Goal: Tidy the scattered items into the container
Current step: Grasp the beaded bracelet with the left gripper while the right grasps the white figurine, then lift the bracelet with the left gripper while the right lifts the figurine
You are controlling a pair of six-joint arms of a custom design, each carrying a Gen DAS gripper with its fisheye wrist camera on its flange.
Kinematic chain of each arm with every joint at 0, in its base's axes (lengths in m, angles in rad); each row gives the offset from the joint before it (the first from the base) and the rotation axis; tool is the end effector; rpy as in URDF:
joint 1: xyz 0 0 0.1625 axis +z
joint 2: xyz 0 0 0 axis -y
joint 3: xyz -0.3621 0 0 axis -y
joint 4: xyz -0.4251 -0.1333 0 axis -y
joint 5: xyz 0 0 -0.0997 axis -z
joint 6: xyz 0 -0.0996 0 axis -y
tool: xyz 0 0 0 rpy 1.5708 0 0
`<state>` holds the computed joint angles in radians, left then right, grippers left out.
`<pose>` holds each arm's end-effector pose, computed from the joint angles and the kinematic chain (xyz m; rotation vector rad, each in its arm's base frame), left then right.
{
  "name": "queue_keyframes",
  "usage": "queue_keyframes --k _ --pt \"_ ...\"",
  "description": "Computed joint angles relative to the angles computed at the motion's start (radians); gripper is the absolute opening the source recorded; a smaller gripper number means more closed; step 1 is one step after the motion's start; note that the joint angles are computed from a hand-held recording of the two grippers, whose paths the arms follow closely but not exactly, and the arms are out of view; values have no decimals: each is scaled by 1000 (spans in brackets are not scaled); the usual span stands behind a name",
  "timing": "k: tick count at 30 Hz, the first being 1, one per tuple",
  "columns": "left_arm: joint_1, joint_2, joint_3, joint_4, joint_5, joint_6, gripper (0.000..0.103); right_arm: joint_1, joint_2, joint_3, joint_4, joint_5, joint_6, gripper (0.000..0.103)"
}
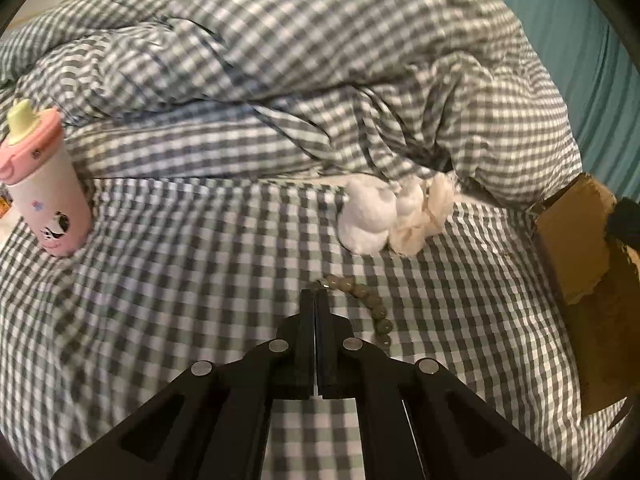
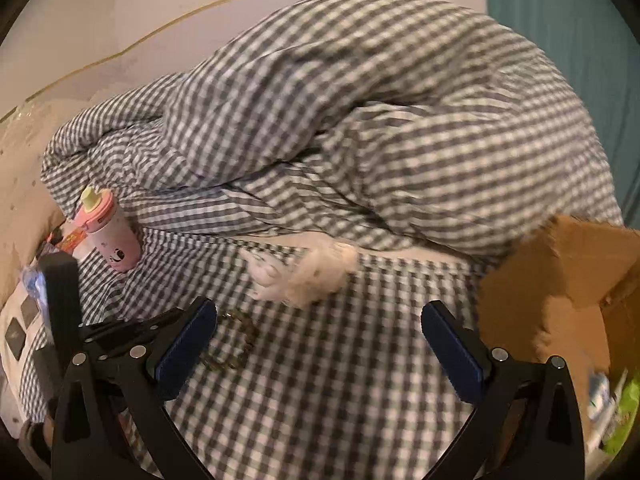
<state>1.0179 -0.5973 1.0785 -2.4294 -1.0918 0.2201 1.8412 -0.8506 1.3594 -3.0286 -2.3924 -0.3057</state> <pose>-0.2684 -0.7762 0.1240 0.8904 2.5180 -0.6104 0.2514 -0.6809 0.2691 0.1461 -2.1467 1.0622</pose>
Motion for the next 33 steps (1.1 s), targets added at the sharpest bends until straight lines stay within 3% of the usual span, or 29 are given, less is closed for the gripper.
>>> queue_keyframes --k 10,16,18,23,26,31,32,33 --pt "25 -64 31 -14 3 16 0 -37 220 -279 144 90 -91 103" --pt "42 -75 32 -2 2 7 0 -77 304 -411 251 144 -66 101" --pt "45 -71 29 2 0 5 0 -88 328 -456 295 151 -53 96" --pt "52 -66 25 17 -9 -8 0 -102 384 -547 412 123 -19 52" --pt "53 -63 28 22 -13 -11 0 -104 388 -543 399 110 -30 43" --pt "51 -44 15 38 -20 -21 2 -95 335 -455 319 124 -53 43" --pt "49 -38 11 45 -19 -24 4 -89 323 -437 291 123 -67 43" --pt "47 -31 5 56 -17 -26 15 -84 309 -419 270 127 -72 43"
